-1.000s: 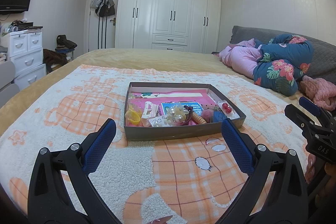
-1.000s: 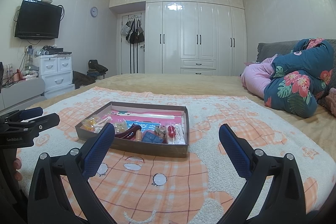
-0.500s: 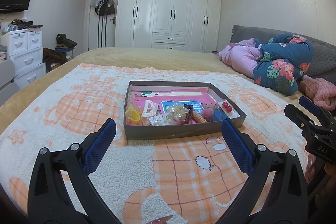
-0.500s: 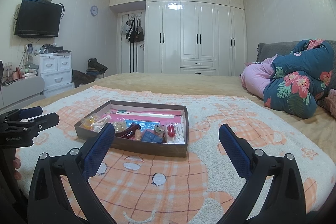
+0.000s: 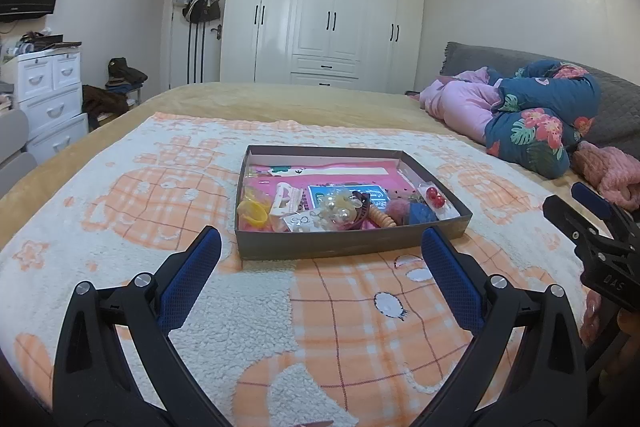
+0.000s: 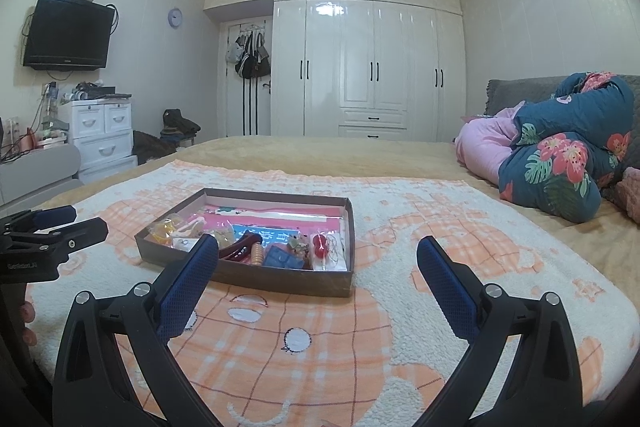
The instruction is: Organize jewelry
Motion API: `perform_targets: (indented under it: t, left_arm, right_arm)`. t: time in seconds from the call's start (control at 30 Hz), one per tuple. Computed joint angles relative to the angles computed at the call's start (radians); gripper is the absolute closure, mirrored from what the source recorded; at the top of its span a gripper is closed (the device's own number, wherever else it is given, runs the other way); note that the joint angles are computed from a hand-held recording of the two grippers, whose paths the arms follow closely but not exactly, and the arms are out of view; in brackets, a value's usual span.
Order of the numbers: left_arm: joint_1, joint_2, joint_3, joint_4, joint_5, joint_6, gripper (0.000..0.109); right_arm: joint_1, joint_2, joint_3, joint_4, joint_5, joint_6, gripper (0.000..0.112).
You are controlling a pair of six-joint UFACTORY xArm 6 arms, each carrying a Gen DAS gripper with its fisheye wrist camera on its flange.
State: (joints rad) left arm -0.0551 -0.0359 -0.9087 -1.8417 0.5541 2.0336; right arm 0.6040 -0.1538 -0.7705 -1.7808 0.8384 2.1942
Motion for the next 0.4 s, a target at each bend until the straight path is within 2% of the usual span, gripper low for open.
perform_targets:
  t: [0.13, 0.23, 0.3, 0.4]
  left_arm:
    - [-0.006, 0.022, -0.024, 0.002, -0.021, -0.025, 0.017]
    - [-0.016, 0.121, -0.134, 0.044, -0.129, -0.112, 0.017]
    - [-0.012, 0.22, -0.25, 0.122, -0.215, -0.221, 0.017]
    - [0.014, 0.418, -0.471, 0.363, -0.328, -0.524, 0.017]
  right_arm:
    - [-0.026, 0.01, -0.003, 0.007, -0.019, 0.01, 0.016]
    - [-0.127, 0.017, -0.009, 0.094, -0.099, 0.009, 0.016]
    - [-0.235, 0.046, -0.036, 0.245, -0.14, -0.103, 0.016]
    - [-0.41, 0.166, -0.139, 0.549, -0.109, -0.417, 0.016]
